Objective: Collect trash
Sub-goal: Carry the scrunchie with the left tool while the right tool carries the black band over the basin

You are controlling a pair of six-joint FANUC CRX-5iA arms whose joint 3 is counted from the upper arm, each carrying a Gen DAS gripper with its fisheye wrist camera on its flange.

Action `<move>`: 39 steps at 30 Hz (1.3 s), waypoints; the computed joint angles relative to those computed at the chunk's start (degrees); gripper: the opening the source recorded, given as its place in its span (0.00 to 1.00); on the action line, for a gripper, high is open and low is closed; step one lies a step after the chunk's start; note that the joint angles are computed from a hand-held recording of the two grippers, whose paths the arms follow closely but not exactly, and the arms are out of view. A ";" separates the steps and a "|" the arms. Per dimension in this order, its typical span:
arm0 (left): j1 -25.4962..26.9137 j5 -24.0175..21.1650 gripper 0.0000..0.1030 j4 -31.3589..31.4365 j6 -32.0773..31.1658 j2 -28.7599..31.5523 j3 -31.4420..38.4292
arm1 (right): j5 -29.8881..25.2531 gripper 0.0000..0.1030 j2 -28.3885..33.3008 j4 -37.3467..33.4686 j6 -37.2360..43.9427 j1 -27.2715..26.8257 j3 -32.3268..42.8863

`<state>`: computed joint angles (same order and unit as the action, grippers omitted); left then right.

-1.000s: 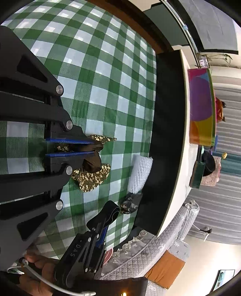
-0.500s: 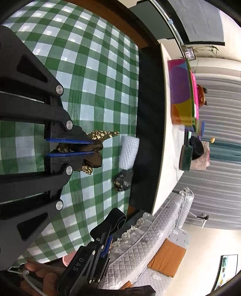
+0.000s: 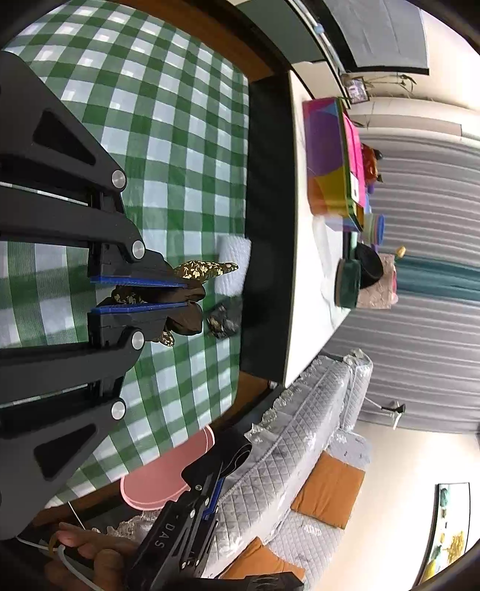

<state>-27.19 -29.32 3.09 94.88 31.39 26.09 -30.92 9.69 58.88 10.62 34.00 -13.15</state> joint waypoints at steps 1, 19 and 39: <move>-0.15 0.30 0.08 0.43 -0.60 -0.08 -0.10 | -0.37 0.18 -0.44 0.21 -0.24 0.03 -0.25; -2.15 1.85 0.07 7.71 -8.00 1.96 1.94 | -6.84 0.18 -8.50 -2.00 5.25 -2.76 -3.12; -5.38 -4.82 0.08 5.18 -7.55 9.01 13.78 | -5.02 0.18 -10.57 7.07 -9.47 -9.59 -9.51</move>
